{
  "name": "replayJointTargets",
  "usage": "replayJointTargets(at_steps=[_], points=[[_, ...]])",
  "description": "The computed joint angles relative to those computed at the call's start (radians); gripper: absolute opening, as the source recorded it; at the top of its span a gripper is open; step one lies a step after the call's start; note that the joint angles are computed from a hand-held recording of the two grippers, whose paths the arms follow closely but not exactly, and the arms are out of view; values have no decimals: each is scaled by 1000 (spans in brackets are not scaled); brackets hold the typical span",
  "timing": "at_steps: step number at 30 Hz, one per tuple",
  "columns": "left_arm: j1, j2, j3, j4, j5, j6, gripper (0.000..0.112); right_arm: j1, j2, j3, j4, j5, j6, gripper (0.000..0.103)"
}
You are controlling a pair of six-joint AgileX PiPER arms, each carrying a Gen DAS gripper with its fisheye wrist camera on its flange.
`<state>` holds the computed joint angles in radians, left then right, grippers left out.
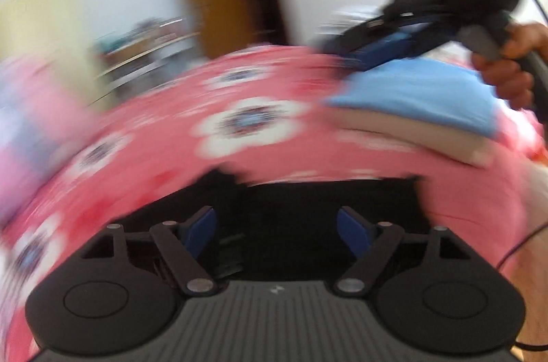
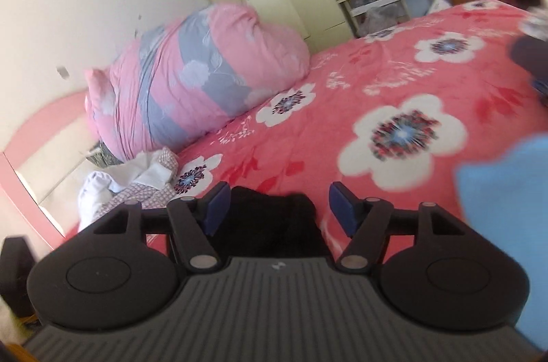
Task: Fold clothes
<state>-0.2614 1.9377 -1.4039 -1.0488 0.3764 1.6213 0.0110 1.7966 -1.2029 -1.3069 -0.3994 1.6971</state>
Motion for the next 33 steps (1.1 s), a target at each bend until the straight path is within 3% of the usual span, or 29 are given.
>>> replayJointTargets(at_steps=[3, 5, 7, 9, 11, 16, 21, 22, 23, 25, 26, 33], points=[[-121, 50, 0, 131, -67, 50, 80, -8, -108, 266, 299, -3, -286, 65], [-197, 107, -8, 331, -158, -63, 75, 3, -155, 407, 499, 13, -459, 65], [-235, 167, -41, 531, -197, -204, 66, 31, -197, 514, 699, 53, -633, 65], [-246, 211, -100, 719, -181, -392, 64, 58, -225, 606, 899, 37, -803, 65], [-240, 249, -184, 803, -120, -523, 50, 83, -246, 691, 1056, 1, -919, 65], [-213, 338, -428, 831, 120, -624, 45, 43, -240, 758, 952, -127, -791, 65], [-241, 375, -449, 909, 81, -646, 43, 23, -196, 738, 942, -178, -785, 65], [-244, 382, -456, 904, 72, -642, 41, 20, -186, 733, 931, -188, -774, 65], [-245, 394, -476, 901, 75, -651, 31, 21, -176, 727, 924, -193, -766, 65], [-244, 432, -549, 910, 107, -705, 12, 25, -160, 716, 910, -201, -750, 65], [-239, 449, -589, 903, 134, -728, 9, 29, -156, 714, 902, -204, -740, 65], [-158, 484, -763, 721, 242, -828, 6, 50, -133, 692, 791, -238, -637, 65]])
